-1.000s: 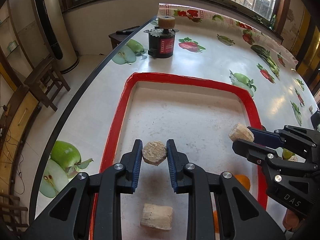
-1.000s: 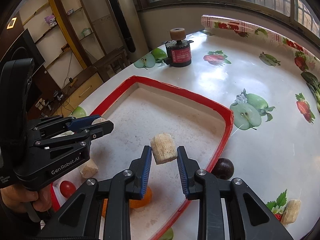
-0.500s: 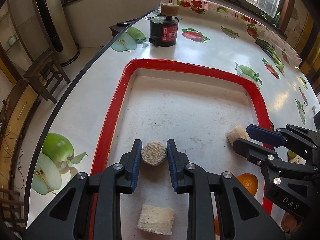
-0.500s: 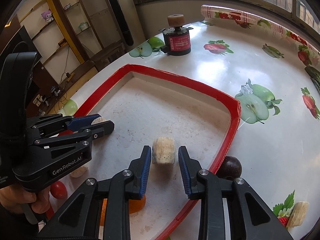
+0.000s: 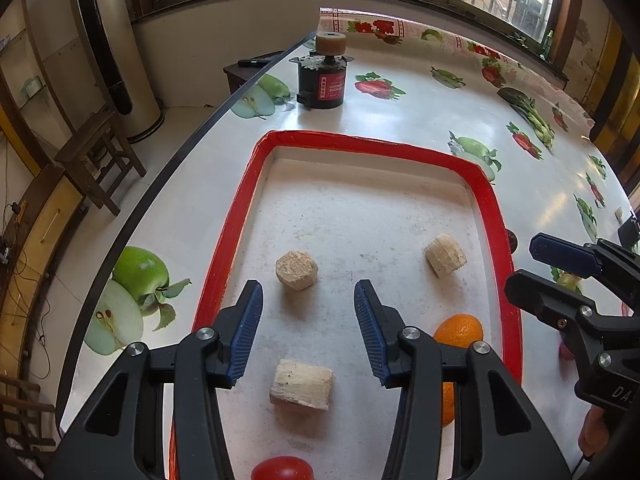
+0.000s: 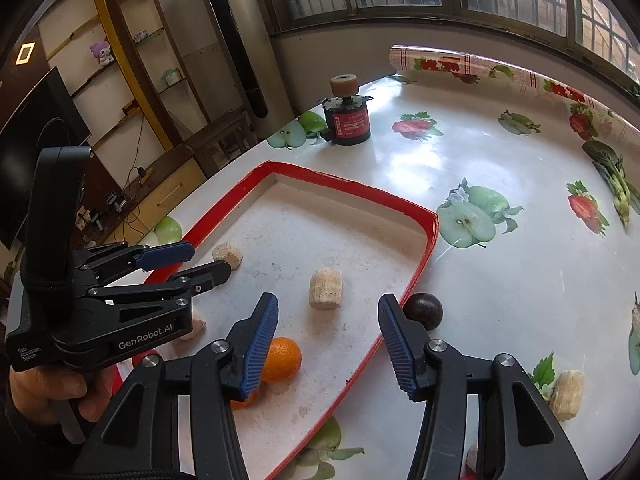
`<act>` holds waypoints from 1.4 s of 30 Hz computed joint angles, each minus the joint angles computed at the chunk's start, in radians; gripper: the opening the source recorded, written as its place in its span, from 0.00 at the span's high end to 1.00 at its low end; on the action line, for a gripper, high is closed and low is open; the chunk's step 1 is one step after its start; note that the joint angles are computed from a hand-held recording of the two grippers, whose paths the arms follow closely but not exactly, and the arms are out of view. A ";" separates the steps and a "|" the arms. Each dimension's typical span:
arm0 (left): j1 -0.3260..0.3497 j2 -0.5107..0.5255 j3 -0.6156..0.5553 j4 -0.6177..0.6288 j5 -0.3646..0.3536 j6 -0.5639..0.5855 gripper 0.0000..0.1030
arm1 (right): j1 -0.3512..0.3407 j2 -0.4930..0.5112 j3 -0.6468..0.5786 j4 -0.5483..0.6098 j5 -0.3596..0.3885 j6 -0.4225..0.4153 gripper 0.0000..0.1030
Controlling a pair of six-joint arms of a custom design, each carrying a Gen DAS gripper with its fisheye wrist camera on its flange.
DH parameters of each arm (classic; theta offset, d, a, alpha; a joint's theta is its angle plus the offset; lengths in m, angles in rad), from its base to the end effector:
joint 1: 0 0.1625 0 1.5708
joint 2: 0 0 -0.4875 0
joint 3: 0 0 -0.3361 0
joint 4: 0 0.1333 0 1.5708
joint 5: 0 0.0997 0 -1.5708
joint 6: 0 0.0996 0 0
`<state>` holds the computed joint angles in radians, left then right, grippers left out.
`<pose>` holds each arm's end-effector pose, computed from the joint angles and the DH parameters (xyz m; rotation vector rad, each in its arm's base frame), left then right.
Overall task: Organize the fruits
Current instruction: 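Open both tools to drop the bread piece and cube into the tray, then move both open tools back to the fruit cluster beside the tray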
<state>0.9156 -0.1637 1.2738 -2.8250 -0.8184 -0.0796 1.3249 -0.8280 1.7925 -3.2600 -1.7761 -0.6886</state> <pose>-0.2909 -0.7091 -0.1168 0.6260 2.3600 -0.5107 -0.0512 -0.6682 0.2385 0.4609 -2.4997 0.7418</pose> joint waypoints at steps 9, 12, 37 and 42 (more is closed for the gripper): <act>-0.023 -0.032 0.082 -0.050 -0.008 -0.018 0.55 | -0.024 -0.060 0.101 -0.068 0.023 0.003 0.47; -0.033 -0.040 0.107 -0.069 -0.019 -0.022 0.55 | -0.043 -0.088 0.142 -0.101 0.033 0.005 0.47; -0.145 -0.021 0.189 -0.138 -0.166 -0.018 0.49 | -0.247 -0.284 0.382 -0.289 0.099 0.038 0.46; -0.161 -0.006 0.185 -0.131 -0.194 -0.017 0.49 | -0.280 -0.302 0.403 -0.302 0.112 0.038 0.46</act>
